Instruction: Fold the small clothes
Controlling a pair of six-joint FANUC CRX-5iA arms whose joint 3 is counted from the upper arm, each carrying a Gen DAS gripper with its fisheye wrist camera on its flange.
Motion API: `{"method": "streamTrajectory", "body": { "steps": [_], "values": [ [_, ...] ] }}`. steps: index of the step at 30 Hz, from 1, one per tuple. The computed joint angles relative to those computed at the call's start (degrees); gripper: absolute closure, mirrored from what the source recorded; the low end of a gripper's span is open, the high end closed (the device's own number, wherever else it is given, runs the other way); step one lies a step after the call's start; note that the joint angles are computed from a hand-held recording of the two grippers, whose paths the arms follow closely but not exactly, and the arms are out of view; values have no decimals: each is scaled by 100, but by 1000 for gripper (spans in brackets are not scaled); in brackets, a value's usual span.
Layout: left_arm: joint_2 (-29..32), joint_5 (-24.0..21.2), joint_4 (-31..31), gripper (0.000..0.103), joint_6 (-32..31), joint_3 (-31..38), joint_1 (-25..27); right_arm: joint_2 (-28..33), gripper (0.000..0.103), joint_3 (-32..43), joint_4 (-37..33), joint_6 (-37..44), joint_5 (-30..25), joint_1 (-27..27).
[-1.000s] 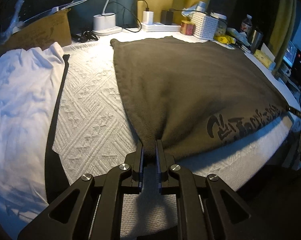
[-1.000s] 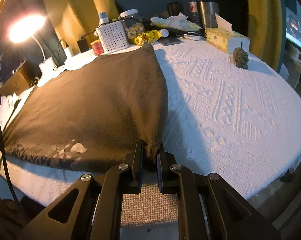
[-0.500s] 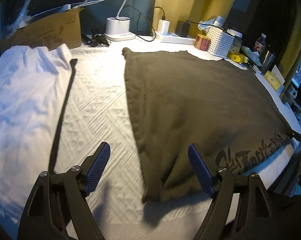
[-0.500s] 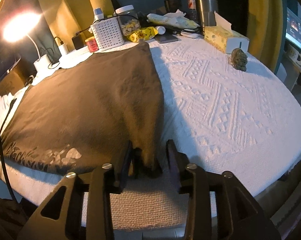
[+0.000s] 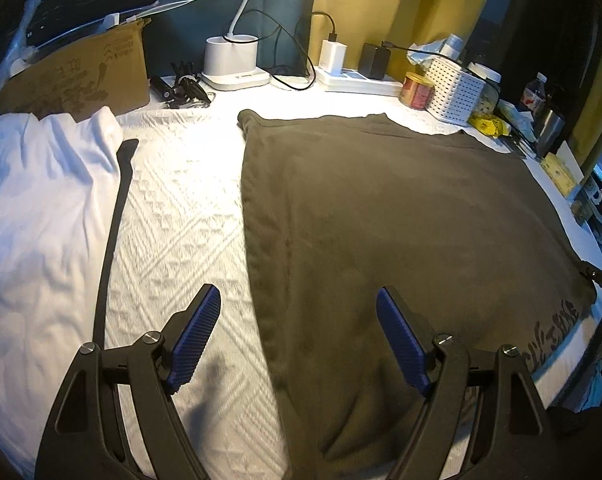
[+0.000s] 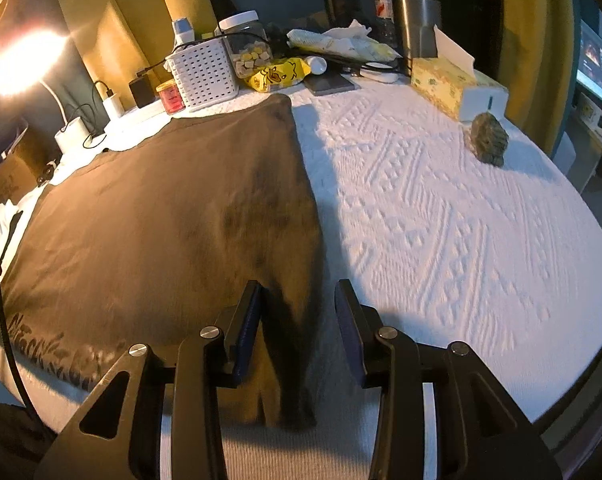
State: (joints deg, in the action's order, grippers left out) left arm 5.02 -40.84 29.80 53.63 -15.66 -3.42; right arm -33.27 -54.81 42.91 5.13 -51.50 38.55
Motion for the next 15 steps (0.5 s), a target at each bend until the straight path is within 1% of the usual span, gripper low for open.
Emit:
{"method": "streamTrajectory", "body": {
  "steps": [11,15],
  "values": [
    [623,-98,-448,23,451,795,-52,792,63,536,-135,757,753,-977],
    [828,-66,-579,23,614,1070,-69,1118,63,760,-239,1072,1020,-1281]
  ]
}}
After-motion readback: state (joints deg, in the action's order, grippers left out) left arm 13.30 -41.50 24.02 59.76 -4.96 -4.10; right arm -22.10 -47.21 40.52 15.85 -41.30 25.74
